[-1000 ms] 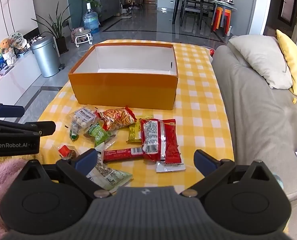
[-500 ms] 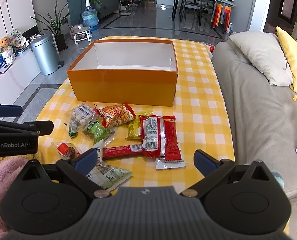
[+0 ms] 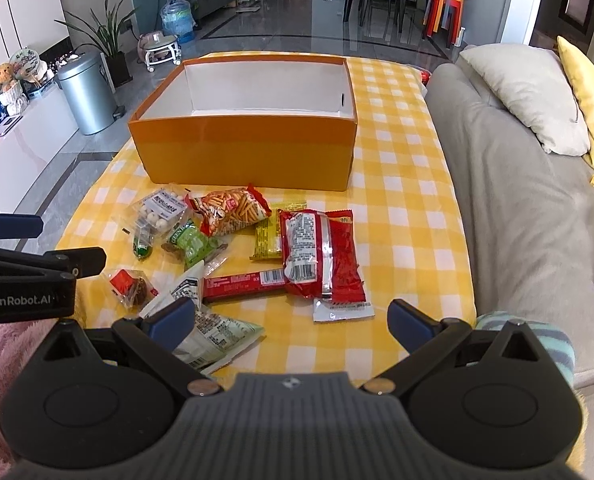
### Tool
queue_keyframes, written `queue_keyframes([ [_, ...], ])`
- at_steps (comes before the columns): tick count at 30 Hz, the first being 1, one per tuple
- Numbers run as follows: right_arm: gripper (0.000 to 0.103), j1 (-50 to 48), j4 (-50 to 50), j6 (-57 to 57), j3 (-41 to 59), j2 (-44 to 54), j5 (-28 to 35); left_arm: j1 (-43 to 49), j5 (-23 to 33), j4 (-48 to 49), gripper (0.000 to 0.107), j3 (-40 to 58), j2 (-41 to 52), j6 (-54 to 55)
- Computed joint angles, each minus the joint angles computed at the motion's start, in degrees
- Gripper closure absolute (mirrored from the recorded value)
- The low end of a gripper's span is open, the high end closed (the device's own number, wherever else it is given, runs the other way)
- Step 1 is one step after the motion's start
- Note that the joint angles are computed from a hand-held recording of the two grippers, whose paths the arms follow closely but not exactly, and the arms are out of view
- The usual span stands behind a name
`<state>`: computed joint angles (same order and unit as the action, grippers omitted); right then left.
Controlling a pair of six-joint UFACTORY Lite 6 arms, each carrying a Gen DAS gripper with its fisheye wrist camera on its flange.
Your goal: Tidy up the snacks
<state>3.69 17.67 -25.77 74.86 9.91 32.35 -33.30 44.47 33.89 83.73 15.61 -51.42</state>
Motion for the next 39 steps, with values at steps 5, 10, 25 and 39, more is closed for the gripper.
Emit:
queue_keyframes([
  [5, 0.004, 0.09, -0.37, 0.34, 0.72, 0.49, 0.57, -0.01, 0.29, -0.26, 0.015, 0.47, 0.34, 0.05],
  [10, 0.004, 0.15, -0.55, 0.52, 0.9, 0.7, 0.73, 0.06, 0.23, -0.3, 0.015, 0.36, 0.28, 0.1],
  [25, 0.004, 0.58, -1.43, 0.82, 0.82, 0.56, 0.76, 0.16, -0.38, 0.15, 0.015, -1.17, -0.57, -0.61],
  [39, 0.004, 1.17, -2.66, 1.41, 1.98, 1.44, 1.43, 0.07, -0.39, 0.16, 0.015, -1.31, -0.68, -0.78],
])
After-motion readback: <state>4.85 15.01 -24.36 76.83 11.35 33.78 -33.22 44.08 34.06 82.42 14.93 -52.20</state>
